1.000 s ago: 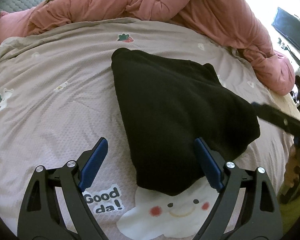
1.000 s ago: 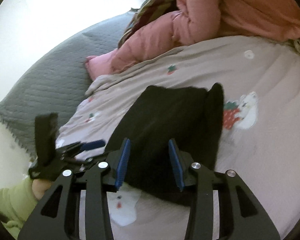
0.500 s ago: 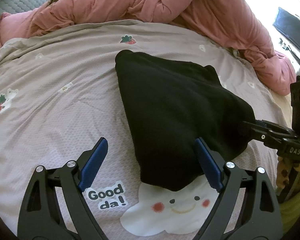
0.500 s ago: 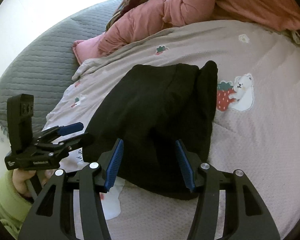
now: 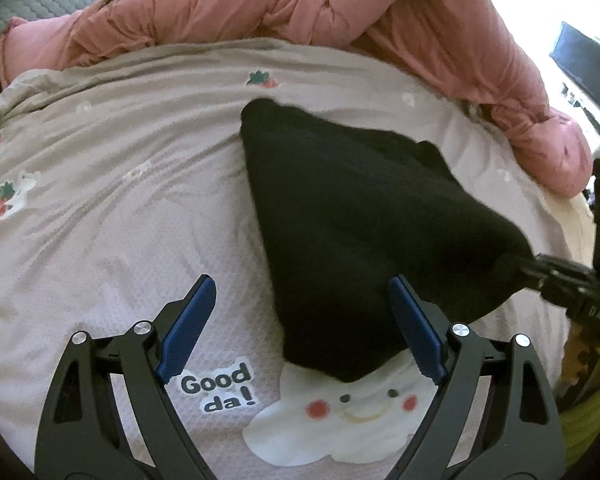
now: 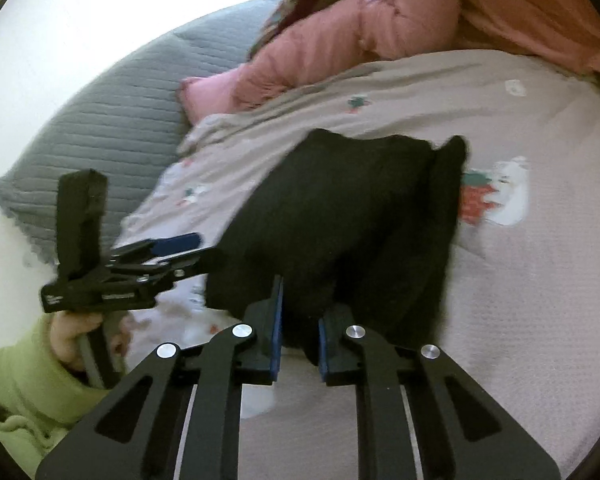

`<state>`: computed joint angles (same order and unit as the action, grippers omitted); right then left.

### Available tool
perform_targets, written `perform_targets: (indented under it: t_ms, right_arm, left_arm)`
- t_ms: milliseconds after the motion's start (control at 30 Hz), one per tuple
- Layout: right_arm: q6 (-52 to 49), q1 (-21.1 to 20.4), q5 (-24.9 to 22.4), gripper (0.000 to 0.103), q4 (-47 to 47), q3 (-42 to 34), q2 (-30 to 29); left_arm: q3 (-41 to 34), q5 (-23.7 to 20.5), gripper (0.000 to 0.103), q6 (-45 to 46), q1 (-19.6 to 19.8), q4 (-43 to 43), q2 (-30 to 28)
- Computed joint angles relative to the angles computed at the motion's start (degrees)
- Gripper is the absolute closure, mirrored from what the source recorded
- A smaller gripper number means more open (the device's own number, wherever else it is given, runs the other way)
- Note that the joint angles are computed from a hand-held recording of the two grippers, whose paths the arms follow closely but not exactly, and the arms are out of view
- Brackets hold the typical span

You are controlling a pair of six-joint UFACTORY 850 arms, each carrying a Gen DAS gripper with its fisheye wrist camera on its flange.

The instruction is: Fold small clothes

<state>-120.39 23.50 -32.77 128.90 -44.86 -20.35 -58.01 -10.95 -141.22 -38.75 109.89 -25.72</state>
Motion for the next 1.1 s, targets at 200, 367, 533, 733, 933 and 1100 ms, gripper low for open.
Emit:
perform_targets:
  t_ms: [200,367,533,733,933,1100]
  right_arm:
    - [-3.5,1.2,5.2,0.085,6.2,-0.6,-2.9]
    - [-11.2,3.1,6.7,0.083,15.7,-0.1,-2.9]
    - [-24.3,5.7,10.7,0.073,30.0,0.1,-1.8]
    - [-30.4,6.8,11.4,0.066,36.4,0.9,-1.1]
    - [-33.1,7.5,11.3,0.045,38.7,1.7,0.3]
    - [-41.6,8.4,11.6,0.032,48.6,2.3,1.8]
  left_arm:
    - [0.2,1.4,0.022,-5.0,0.4,5.1,-0.6]
    - [0.3,1.5,0.022,-5.7,0.5,6.0,-0.5]
    - [0.5,1.1,0.022,-4.3,0.4,4.6,-0.3]
    - [0.8,0.7,0.022,-3.9,0.2,3.9,0.2]
    - [1.8,-0.2,0.022,-6.6,0.2,5.9,1.9]
    - [2.9,-1.5,0.016,-6.8,-0.2,5.5,3.4]
